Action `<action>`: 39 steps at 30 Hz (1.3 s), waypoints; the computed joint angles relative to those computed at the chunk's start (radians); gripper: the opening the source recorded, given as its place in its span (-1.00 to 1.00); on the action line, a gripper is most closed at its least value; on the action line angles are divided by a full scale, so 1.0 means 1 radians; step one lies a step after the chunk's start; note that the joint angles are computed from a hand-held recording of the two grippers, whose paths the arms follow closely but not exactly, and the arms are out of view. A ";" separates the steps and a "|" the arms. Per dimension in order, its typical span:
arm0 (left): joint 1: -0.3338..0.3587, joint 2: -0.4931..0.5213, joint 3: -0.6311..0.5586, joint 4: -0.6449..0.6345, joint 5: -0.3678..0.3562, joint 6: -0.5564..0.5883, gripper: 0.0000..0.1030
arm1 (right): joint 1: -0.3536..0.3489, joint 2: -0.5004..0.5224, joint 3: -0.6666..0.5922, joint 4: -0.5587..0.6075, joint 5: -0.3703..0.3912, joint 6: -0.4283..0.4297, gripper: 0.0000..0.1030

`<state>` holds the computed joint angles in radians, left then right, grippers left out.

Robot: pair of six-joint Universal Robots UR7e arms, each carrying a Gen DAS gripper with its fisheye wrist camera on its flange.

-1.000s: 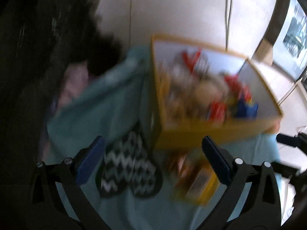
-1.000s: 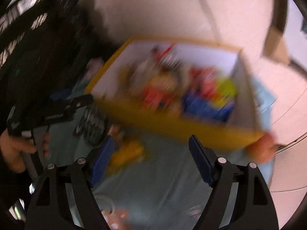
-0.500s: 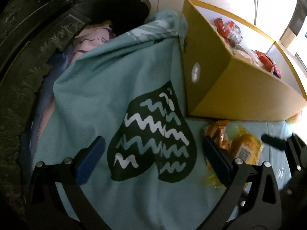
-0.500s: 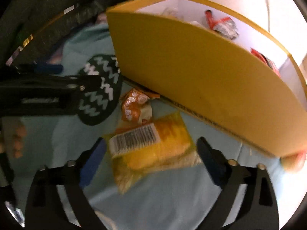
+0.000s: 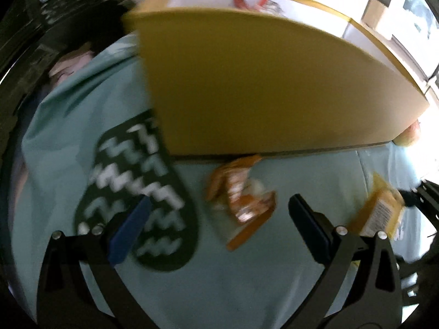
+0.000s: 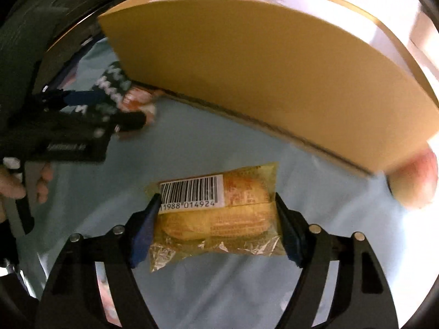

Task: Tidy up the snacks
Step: 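Grasp the yellow cake bag with the right gripper while the left grasps the orange sausage pack, then carry both snacks over the yellow box and open both grippers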

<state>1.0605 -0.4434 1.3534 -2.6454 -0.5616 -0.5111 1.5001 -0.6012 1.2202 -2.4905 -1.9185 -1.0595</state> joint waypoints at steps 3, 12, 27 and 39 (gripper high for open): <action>0.006 0.047 -0.071 0.077 0.037 -0.022 0.96 | -0.015 -0.024 0.035 -0.022 -0.002 0.020 0.51; -0.009 0.003 0.033 -0.121 0.019 0.090 -0.27 | -0.013 -0.034 0.056 -0.053 0.013 0.055 0.52; -0.130 -0.092 0.253 -0.426 0.075 0.172 -0.28 | -0.020 -0.200 0.106 0.012 0.188 0.081 0.51; -0.164 -0.013 -0.099 -0.492 0.068 0.528 -0.27 | 0.081 -0.157 -0.162 0.074 0.305 0.117 0.51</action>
